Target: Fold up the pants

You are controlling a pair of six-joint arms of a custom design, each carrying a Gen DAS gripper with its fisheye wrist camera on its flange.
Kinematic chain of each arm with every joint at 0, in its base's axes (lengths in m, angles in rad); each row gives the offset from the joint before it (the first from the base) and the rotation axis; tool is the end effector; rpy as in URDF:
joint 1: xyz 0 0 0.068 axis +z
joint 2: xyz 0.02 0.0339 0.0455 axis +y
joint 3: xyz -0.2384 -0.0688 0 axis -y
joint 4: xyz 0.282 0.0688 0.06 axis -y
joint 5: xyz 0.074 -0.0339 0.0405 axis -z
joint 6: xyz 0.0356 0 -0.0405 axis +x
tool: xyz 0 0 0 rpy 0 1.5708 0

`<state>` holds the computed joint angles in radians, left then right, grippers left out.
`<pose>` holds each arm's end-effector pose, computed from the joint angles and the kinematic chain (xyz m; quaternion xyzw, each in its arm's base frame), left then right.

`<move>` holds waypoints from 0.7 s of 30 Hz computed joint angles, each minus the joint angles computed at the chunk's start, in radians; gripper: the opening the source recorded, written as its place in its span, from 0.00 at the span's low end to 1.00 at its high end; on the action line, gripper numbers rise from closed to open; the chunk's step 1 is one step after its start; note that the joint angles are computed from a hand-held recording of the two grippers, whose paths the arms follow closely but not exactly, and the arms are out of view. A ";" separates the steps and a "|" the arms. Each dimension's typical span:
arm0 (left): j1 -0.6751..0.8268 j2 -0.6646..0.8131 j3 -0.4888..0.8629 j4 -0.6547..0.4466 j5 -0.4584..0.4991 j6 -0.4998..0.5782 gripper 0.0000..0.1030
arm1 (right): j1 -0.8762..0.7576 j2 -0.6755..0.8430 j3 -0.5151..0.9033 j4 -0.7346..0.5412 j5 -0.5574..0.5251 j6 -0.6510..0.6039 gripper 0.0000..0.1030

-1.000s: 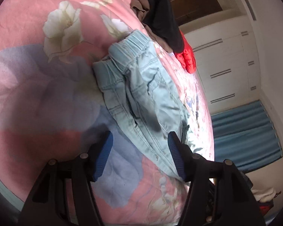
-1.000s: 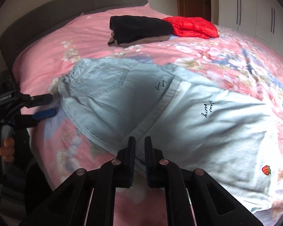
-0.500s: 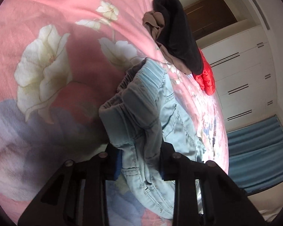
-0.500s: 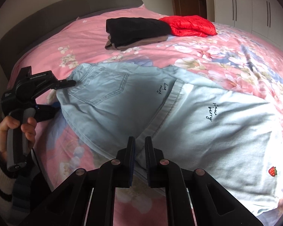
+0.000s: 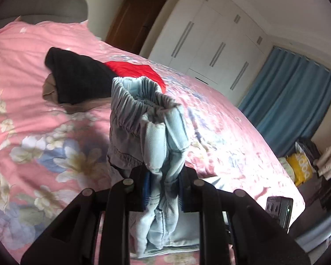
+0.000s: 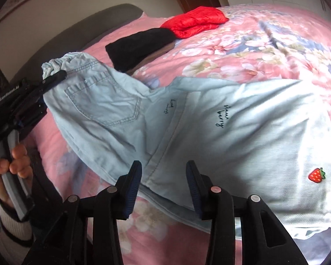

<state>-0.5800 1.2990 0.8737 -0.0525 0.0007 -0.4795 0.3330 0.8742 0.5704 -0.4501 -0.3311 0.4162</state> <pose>0.2802 -0.1836 0.2311 0.0431 0.8533 -0.2629 0.4483 0.2160 0.0870 0.1956 -0.0278 0.9071 0.2841 0.3092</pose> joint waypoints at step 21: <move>-0.221 0.338 0.133 -0.101 -0.027 0.262 0.72 | -0.549 -0.104 -0.272 0.390 -0.664 0.525 0.70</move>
